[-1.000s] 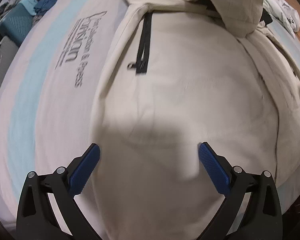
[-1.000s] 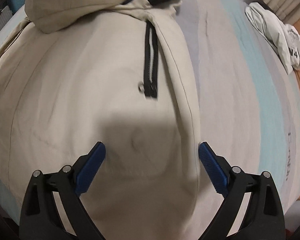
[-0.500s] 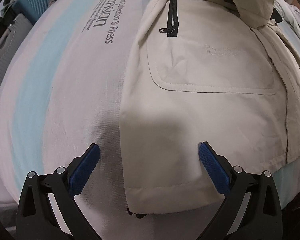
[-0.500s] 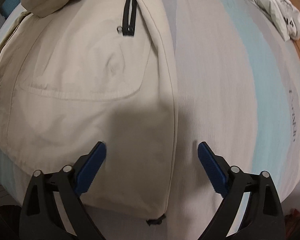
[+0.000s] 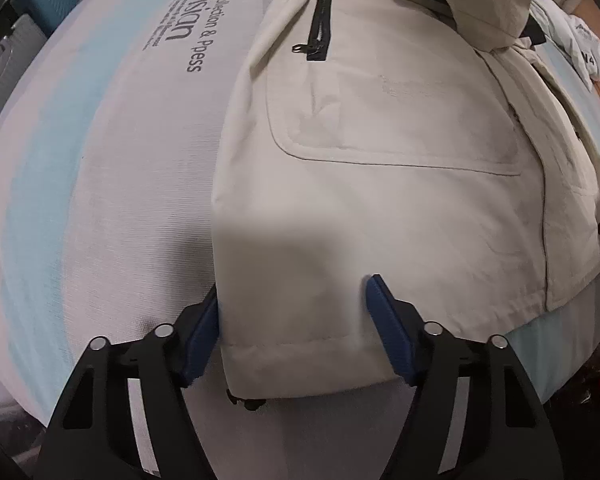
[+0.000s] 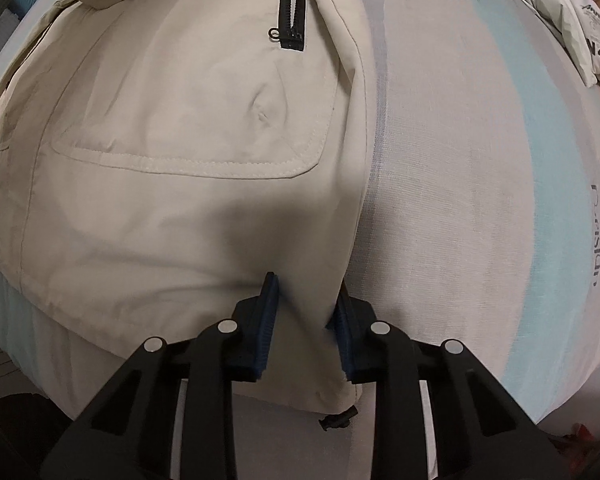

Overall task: Fold large clothes
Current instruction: 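Close both grippers on the beige jacket hem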

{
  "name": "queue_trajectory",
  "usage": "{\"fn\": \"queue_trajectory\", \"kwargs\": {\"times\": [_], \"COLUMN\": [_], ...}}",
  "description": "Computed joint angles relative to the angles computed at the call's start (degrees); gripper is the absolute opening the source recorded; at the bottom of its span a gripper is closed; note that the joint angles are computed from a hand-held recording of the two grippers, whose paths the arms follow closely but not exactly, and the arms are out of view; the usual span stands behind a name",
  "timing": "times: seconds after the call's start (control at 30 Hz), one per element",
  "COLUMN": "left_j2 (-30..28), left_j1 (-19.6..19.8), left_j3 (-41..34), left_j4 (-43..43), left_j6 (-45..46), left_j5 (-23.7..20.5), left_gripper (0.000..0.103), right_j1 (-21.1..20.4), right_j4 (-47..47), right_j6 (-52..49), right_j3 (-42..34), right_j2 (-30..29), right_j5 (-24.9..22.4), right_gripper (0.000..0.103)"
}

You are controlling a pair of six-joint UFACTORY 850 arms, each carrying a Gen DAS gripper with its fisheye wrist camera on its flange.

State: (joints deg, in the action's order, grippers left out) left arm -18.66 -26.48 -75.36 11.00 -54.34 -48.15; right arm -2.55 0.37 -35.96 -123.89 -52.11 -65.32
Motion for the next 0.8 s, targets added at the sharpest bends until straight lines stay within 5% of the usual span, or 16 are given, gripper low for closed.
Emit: {"fn": "queue_trajectory", "kwargs": {"times": [0.1,0.17,0.33,0.57,0.8], "left_j2": [0.4,0.7,0.3,-0.6,-1.4], "left_j1": [0.0,-0.1,-0.3,0.3,0.8], "left_j3": [0.0,0.1,0.0,-0.2,-1.1], "left_j4": [-0.7,-0.9,-0.4,-2.6,-4.8], "left_j6": [0.2,0.2,0.5,2.3,4.0], "left_j5": [-0.1,-0.2,-1.1,-2.7,-3.9], "left_gripper": [0.057,0.056,0.062,0.078,0.076], "right_j1": [0.0,-0.1,-1.6,-0.9,-0.1], "right_j4": [-0.4,-1.1,-0.8,0.2,-0.6], "right_j6": [0.1,0.9,2.9,0.6,1.9], "right_j3": [-0.6,0.7,0.6,-0.4,2.2], "right_j2": [-0.4,0.3,-0.3,-0.5,1.4], "right_j5": [-0.1,0.6,0.1,-2.1,-0.1], "right_gripper": [0.029,0.041,0.050,0.020,0.019]}}
